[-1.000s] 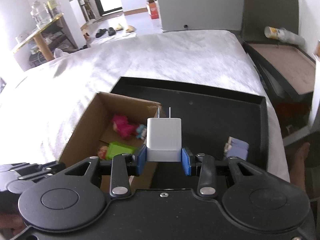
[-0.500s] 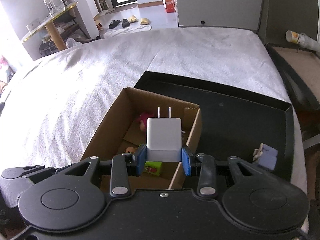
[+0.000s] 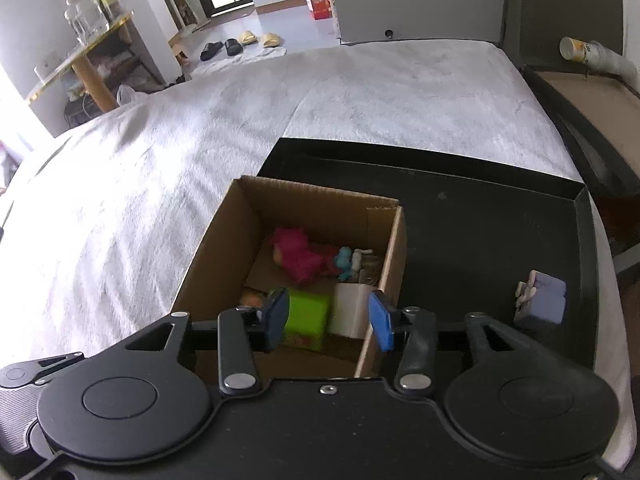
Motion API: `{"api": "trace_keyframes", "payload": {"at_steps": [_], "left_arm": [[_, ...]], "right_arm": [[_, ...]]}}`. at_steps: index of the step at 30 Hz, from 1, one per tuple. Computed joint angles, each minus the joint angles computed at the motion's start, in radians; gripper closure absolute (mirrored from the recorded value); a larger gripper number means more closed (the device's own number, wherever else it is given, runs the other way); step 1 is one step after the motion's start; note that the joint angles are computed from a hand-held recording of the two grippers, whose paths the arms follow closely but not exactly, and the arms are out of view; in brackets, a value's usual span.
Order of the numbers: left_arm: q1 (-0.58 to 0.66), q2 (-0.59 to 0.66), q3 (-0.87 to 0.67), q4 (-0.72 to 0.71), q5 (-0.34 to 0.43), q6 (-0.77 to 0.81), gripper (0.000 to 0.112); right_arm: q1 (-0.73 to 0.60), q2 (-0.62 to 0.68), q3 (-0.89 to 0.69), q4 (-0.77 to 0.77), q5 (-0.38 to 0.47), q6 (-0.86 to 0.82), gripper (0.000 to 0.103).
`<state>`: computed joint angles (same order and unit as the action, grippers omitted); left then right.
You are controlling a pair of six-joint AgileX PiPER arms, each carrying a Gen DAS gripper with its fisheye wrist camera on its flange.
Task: Organize rigid objects
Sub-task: 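Carry the white charger into the cardboard box and release it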
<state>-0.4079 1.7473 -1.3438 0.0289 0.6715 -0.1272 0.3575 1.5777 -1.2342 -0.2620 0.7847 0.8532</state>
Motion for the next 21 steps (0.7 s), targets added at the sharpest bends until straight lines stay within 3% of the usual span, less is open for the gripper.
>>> {"api": "trace_keyframes", "payload": {"at_steps": [21], "left_arm": [[-0.019, 0.019, -0.018, 0.055, 0.016, -0.038, 0.106]], "right_arm": [[-0.084, -0.168, 0.164, 0.082, -0.002, -0.109, 0.046]]}}
